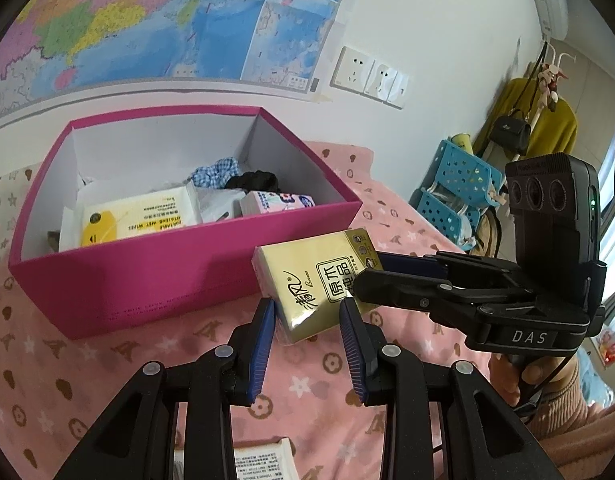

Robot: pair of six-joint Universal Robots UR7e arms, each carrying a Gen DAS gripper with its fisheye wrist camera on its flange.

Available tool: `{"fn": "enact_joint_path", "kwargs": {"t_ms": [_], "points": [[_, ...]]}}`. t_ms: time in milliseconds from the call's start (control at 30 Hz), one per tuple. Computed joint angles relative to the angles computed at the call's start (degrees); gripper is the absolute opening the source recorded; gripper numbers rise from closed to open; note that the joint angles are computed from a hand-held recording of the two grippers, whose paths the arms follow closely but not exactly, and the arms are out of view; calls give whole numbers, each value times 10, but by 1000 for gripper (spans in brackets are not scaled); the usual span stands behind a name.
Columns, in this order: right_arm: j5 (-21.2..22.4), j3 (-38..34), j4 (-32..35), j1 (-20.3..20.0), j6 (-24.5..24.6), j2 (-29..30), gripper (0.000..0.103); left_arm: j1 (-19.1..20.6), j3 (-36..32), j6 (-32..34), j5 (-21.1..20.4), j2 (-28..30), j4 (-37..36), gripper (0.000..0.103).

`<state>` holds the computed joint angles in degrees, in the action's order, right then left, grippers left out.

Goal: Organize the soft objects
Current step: 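Lift the yellow tissue pack and carry it over the magenta box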

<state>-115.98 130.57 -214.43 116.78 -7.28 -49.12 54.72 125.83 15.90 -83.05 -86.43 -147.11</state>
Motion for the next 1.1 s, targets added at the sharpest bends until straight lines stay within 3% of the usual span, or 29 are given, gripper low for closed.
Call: {"fn": "enact_joint_path", "kwargs": {"t_ms": [1100], "points": [[15,-25,0,1,-37,-19,37,-5,-28,10,4,22,-32,32]]}}
